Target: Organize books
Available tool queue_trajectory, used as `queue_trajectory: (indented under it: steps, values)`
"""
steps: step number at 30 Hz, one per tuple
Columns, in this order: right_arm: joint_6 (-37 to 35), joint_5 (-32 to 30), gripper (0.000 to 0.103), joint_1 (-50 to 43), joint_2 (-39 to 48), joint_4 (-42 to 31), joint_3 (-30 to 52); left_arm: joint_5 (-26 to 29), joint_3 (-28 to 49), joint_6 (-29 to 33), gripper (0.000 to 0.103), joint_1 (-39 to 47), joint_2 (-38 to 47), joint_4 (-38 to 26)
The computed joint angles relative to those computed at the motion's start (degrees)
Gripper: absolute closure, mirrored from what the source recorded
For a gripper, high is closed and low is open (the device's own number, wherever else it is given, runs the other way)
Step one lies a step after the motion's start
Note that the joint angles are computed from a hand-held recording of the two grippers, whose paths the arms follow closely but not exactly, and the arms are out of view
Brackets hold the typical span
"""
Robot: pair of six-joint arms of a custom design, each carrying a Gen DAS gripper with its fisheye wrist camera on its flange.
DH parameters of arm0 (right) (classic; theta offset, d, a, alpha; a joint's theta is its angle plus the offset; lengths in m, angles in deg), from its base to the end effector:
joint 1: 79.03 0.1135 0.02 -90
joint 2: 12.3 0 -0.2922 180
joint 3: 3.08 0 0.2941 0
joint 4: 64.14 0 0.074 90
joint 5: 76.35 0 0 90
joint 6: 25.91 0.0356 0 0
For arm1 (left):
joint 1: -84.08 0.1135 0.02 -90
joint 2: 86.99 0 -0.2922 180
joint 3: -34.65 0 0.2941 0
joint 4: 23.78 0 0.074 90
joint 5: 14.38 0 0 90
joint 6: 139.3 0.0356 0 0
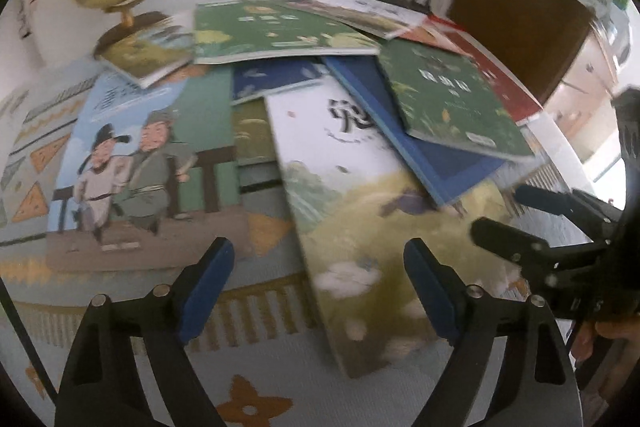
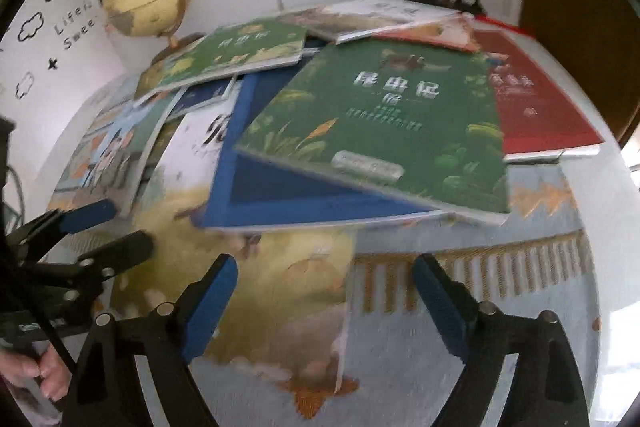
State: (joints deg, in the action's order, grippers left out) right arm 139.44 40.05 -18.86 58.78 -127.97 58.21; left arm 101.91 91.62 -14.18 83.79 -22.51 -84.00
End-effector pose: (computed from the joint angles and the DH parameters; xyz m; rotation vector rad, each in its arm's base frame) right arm 0.1356 0.2046 0.2383 0.4317 2.5735 0.1159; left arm 0.2257 -0.0169 0.2407 0.9068 2.4466 -0.4273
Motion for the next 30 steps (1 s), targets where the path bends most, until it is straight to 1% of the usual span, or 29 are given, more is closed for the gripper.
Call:
queue_trajectory:
  steps: [1,2,4,6,7,10,14,15,16,17,18,19,20,21,23,24,25,26,28,30]
  values:
    - [-0.6,0.5,0.016,0.1,1.1,-0.2,0.8,-0.9,-0.4,0.1,0.024,-0.7,-0.8,0.3]
    - [-0.9,0.5,0.017,0.0,1.9,-0.5,1.3,-1.4,-0.6,0.2,0.025,-1.0,-1.0,0.6]
    - [-2.5,0.0,0.026,-0.2,0.1,3.1,-0.1,1.3,0.9,1.4,0.026,0.7,0.7,-1.5]
    - [-1.1,-1.5,0.027,-0.7,-1.0,5.7,-0.8,5.7,3.8,3.8,0.033,3.2,4.0,-6.1]
    - [-0.9,-1.9,0.029,-0.5,-0.6,5.3,-0.3,7.3,5.1,5.7,0.034,3.9,5.6,-8.8]
    - [-1.7,-0.7,0.032,1.0,4.2,1.8,3.4,6.9,4.2,7.3,0.034,4.4,3.8,-8.8]
    - [-1.2,-1.3,0.033,2.4,4.7,3.2,3.7,6.7,4.0,11.4,0.034,7.6,2.8,-10.1]
    - [-0.9,-1.1,0.034,3.2,4.9,3.7,3.9,6.8,4.0,13.4,0.034,8.9,2.7,-10.7]
    - [-0.9,-1.3,0.035,4.0,4.9,4.7,3.7,7.9,4.8,16.3,0.035,10.2,3.7,-13.1]
    - [-0.7,-1.2,0.037,5.1,4.4,6.6,3.1,10.0,6.5,21.2,0.035,11.8,6.3,-18.1]
    - [0.2,-1.3,0.043,6.5,4.1,8.1,2.8,11.8,7.9,26.5,0.035,13.8,8.7,-23.6]
    - [0.6,-1.7,0.048,7.4,3.4,10.5,1.8,11.9,7.8,29.8,0.036,15.4,8.3,-25.7]
    - [0.9,-1.7,0.049,8.4,3.3,11.5,1.4,11.5,7.0,30.8,0.036,16.0,6.8,-25.3]
    - [1.6,-0.9,0.049,9.6,3.5,11.5,1.5,10.4,5.8,30.9,0.036,16.6,4.5,-23.6]
    - [5.4,1.4,0.049,10.8,2.2,13.0,-0.3,8.0,4.3,29.7,0.034,17.2,2.0,-19.4]
    - [6.9,2.1,0.049,10.8,0.8,14.7,-1.9,7.5,4.8,29.3,0.033,17.5,3.0,-18.1]
    - [8.2,2.5,0.049,10.7,0.2,15.2,-2.6,7.0,5.7,28.1,0.029,17.4,4.8,-16.5]
    - [8.8,2.7,0.049,10.5,0.1,15.5,-2.7,6.7,6.4,26.5,0.028,17.3,6.2,-14.6]
    - [8.2,2.9,0.049,9.4,1.1,14.8,-1.8,5.0,7.8,22.3,0.027,16.9,9.1,-9.9]
    - [7.9,2.6,0.048,8.3,2.5,13.8,-0.3,4.7,10.1,21.0,0.027,16.5,12.9,-9.2]
